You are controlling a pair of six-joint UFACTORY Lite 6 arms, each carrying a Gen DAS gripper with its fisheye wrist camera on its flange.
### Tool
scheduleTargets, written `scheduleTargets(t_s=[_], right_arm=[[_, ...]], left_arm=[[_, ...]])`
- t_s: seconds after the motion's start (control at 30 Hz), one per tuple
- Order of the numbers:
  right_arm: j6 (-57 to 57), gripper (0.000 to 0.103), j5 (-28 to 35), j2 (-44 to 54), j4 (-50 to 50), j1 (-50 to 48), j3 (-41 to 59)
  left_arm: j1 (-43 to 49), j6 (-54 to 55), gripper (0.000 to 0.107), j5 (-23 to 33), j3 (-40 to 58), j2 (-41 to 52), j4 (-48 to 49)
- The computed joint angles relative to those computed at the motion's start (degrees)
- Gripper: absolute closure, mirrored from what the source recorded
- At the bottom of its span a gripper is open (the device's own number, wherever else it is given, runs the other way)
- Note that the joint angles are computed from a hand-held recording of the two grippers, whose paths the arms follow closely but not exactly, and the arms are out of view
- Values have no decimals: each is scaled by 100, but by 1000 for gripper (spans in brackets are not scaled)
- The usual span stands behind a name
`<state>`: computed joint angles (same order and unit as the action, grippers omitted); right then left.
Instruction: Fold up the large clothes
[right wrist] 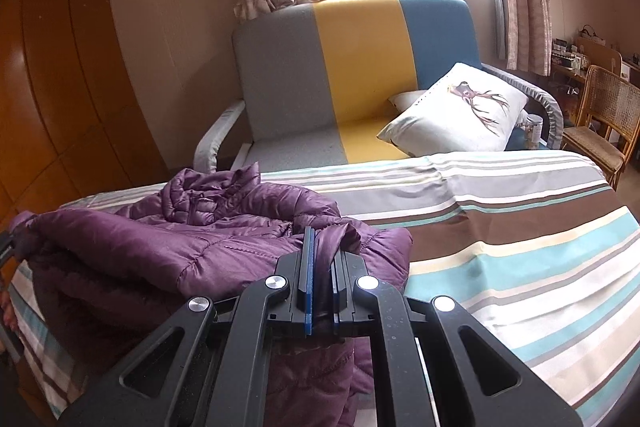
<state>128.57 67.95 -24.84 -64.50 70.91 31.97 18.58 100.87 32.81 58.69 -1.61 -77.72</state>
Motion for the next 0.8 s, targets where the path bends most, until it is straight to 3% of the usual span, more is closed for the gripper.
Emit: scheduleTargets(t_s=[0.27,0.4,0.53,0.6,0.67,0.7,0.73,0.8], right_arm=[[-135,97,-2611,318,-495,-2360,-237],[270,95,-3568,431,-1009,-3142,-391],[1749,89,-4436,43,-2249,-3780,-852],[2435,89,-4554,-146,-2761,-3892,-1030],[3088,89,-4576,-299,-3240,-3929,-1200],[3294,89,-4513,-367,-3378,-3891,-1257],[3428,89,-4394,-464,-3428,-3816,-1327],[3610,88,-4273,-649,-3522,-3733,-1437]], left_arm=[[-720,-1479,85,-719,1331,1740,940],[-812,-1747,72,-742,1558,2112,943],[-654,-2307,56,-282,1930,2430,1043],[-529,-2624,47,16,2157,2565,1076],[-503,-2651,39,-24,2180,2543,976],[-541,-2556,28,-187,2099,2470,864],[-593,-2288,9,-590,1893,2258,593],[-554,-1476,6,-905,1655,2021,-295]])
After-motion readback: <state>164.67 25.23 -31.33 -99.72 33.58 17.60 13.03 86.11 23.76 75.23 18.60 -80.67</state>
